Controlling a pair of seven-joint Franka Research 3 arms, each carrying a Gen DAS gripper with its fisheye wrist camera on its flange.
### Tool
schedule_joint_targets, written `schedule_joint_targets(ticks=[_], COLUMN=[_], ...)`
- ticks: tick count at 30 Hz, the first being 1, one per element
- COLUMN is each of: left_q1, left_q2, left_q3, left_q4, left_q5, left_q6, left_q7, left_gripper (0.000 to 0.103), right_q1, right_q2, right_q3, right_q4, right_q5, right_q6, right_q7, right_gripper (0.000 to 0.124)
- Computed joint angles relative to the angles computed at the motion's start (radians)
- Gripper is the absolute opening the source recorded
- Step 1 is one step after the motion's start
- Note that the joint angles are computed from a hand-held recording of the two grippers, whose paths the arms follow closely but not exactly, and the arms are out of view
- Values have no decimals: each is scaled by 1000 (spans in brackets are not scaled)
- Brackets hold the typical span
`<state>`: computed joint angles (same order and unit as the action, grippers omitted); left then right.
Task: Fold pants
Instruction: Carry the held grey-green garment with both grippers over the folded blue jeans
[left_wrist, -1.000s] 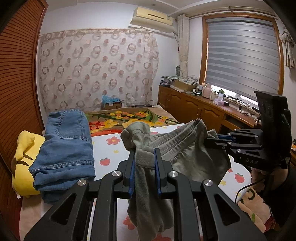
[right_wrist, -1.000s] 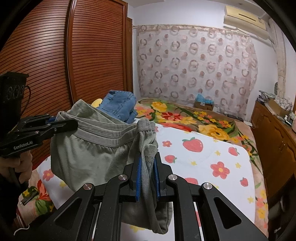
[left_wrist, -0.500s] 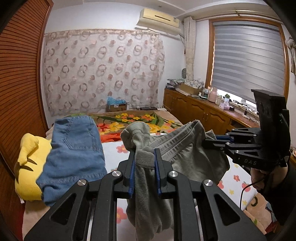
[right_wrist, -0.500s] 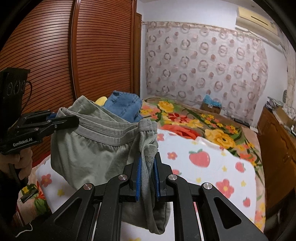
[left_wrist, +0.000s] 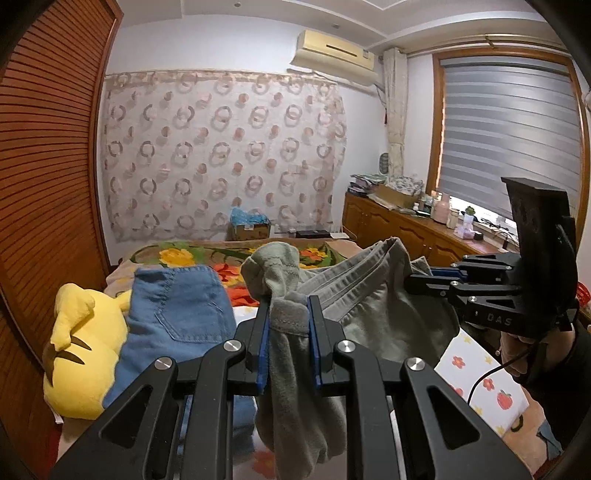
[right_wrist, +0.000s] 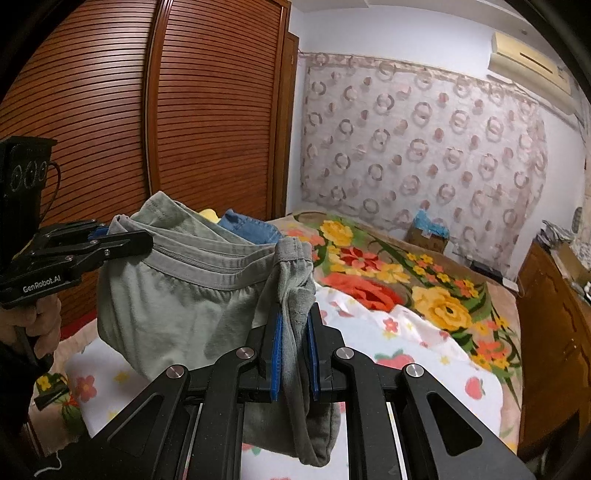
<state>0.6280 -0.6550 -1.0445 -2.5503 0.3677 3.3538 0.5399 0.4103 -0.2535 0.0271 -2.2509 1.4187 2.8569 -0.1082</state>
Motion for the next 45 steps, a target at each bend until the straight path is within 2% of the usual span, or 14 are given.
schedule_joint_targets(ticks=[6, 11, 17, 21, 23, 26, 29, 32, 36, 40, 45], left_q1=[60, 131, 226, 254, 256, 260, 260, 257, 266, 251, 236], left_q2=[4, -3, -21, -66, -106, -152, -212, -227, -239, -236, -249], left_q3=[-19, -64, -137, -171, -179, -189, -202, -207, -208, -194, -183], left_q4=[7, 7, -13, -43, -57, -87, -102, -96, -122, -137, -163], left_q5=[-6, -17, -41, -65, -77, -86, -86, -59, -37, -21, -20], left_q6=[4, 3, 34, 36, 15, 33, 19, -42, -7, -5, -3], left_q7=[-2, -21, -81, -134, -176, -244, -305, -346, -415, -456, -500], left_gripper=[19, 19, 19, 19, 19, 19, 19, 19, 19, 19, 19], right_q1=[-19, -55, -84, -99, -107, -121, -136, -139, -142, -141, -113], right_q2=[101, 201, 339, 431, 476, 527, 564, 598, 624, 643, 693], right_q3=[-2, 16, 65, 99, 118, 147, 173, 192, 223, 246, 241], right_q4=[109, 206, 350, 450, 500, 565, 614, 651, 668, 683, 739], right_q5=[20, 13, -72, -150, -192, -235, -265, -292, -301, -312, -417], right_q6=[-50, -95, -94, -103, -108, -121, -139, -135, -105, -100, -96], right_q7=[-22, -35, -5, 21, 31, 40, 35, 42, 25, -5, 64], right_gripper=[12, 12, 12, 12, 12, 12, 12, 12, 12, 12, 12])
